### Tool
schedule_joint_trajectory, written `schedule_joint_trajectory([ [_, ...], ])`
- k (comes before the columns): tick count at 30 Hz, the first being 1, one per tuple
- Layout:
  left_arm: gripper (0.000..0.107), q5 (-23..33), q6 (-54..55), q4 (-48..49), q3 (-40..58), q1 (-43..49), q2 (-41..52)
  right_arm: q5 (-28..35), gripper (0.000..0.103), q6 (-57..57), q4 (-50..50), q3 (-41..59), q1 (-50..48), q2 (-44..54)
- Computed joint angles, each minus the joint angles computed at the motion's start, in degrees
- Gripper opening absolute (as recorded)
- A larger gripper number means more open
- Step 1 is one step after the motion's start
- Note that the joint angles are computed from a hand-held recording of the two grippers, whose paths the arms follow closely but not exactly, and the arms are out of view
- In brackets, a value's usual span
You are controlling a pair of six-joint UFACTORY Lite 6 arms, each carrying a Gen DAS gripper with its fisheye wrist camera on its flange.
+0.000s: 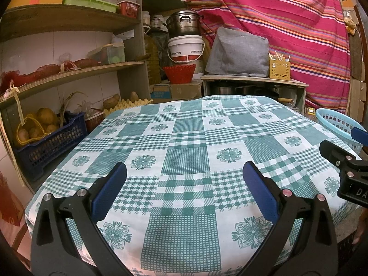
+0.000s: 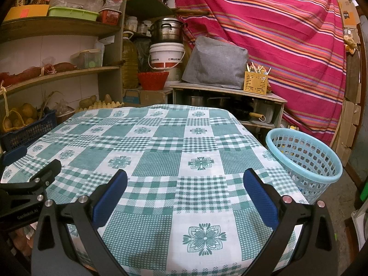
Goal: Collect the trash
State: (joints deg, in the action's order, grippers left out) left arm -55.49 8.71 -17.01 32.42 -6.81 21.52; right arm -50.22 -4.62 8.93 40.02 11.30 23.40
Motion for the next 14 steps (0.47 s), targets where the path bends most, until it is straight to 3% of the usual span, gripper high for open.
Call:
schedule_joint_trajectory([
  [14, 0.098, 1.0, 0.4, 0.5, -0.1, 0.6, -1.2, 0.0, 0.098, 0.2, -0.1, 0.1, -0.1, 0.1],
])
